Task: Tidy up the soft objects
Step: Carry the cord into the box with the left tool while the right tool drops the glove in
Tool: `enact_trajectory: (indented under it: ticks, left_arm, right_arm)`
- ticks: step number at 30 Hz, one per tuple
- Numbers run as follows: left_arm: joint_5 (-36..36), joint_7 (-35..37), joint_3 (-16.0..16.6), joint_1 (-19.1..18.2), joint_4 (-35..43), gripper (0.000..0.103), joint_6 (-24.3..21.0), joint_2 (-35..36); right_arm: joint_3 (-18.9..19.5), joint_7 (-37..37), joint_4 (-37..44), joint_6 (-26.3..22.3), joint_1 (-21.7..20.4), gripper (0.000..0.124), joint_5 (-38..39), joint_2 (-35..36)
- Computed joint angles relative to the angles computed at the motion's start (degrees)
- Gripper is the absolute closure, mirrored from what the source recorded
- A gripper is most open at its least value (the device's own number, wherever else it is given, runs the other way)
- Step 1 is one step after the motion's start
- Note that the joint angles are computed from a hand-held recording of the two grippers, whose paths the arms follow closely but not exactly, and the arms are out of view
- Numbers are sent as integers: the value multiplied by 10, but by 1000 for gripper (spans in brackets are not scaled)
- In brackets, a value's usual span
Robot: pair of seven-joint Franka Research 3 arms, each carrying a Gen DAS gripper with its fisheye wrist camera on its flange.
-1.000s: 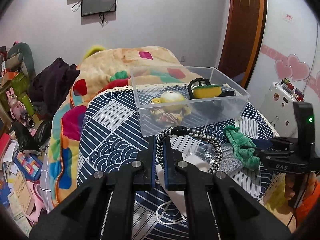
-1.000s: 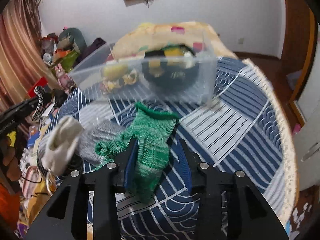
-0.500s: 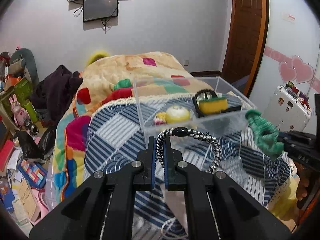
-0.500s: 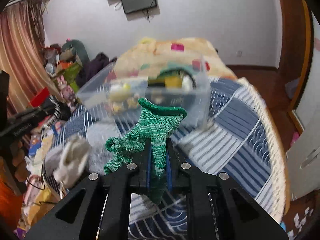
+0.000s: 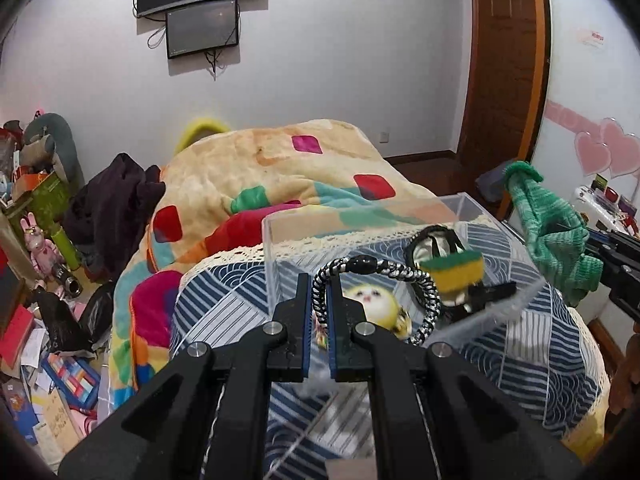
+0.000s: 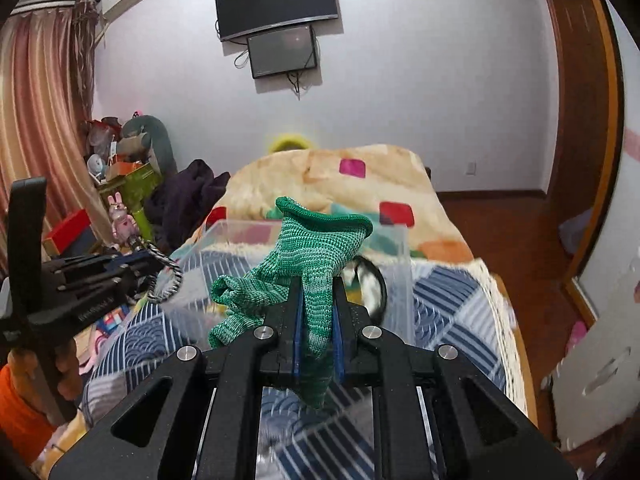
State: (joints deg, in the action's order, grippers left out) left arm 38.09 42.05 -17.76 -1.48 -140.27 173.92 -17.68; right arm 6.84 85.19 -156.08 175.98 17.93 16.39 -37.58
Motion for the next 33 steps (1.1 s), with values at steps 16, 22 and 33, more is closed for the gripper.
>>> enact_trajectory:
  ticks: [16, 22, 33]
  left_arm:
    - [21, -3, 40, -48, 131, 97, -87, 141]
    - [-2, 25, 55, -73, 155, 94, -114, 170]
    - [14, 30, 55, -79, 122, 53, -82, 131]
  right_arm:
    - [15, 11, 109, -48, -17, 113, -33, 149]
    - [4, 5, 124, -78, -10, 112, -35, 174]
    - [28, 22, 114, -81, -37, 92, -84, 158]
